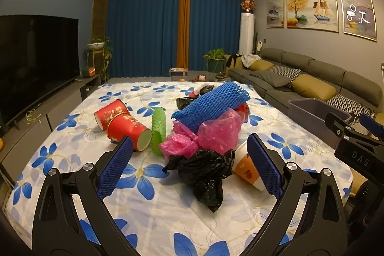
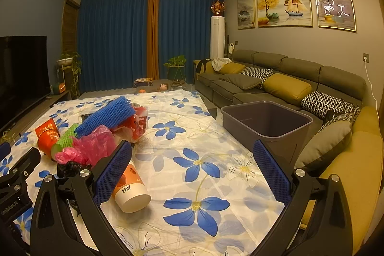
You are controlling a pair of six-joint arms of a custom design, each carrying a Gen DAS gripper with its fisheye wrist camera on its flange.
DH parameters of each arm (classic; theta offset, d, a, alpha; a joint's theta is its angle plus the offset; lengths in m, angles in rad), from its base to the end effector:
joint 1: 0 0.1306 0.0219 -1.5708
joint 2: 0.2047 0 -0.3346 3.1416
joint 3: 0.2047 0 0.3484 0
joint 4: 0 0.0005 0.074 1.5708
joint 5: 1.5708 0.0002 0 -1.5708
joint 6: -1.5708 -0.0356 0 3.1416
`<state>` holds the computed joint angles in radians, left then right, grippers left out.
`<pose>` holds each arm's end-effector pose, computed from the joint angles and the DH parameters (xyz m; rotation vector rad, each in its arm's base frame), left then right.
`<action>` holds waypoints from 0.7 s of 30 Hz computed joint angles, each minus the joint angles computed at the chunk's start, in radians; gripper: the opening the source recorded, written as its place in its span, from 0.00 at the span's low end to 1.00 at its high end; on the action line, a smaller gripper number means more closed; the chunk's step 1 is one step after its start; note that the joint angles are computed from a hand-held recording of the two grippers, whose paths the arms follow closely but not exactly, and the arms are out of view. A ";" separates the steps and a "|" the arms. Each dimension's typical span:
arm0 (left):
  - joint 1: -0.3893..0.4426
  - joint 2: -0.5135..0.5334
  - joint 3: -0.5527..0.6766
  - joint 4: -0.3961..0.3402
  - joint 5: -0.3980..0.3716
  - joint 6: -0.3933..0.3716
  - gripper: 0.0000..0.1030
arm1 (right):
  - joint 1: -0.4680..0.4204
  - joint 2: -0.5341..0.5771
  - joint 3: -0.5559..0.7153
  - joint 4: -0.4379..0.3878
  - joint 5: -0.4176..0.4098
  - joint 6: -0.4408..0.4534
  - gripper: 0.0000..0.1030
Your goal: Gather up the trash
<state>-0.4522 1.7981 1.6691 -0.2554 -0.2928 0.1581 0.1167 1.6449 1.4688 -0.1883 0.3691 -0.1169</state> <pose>0.5508 -0.2567 0.3489 0.0930 1.9377 -0.1195 0.5549 0.0516 0.3529 0.2444 1.8990 -0.1997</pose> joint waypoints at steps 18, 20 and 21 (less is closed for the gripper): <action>-0.006 -0.001 0.000 0.020 -0.012 -0.023 0.91 | -0.004 0.003 -0.002 0.016 0.001 0.002 0.95; -0.006 -0.001 0.002 0.020 -0.013 -0.025 0.91 | -0.005 0.003 -0.002 0.016 0.001 0.003 0.95; -0.006 0.000 0.002 0.021 -0.013 -0.025 0.91 | -0.005 0.002 -0.002 0.015 0.001 0.003 0.95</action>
<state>-0.4586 1.7981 1.6714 -0.2347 -0.3061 0.1328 0.1119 1.6473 1.4670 -0.1732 0.3700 -0.1142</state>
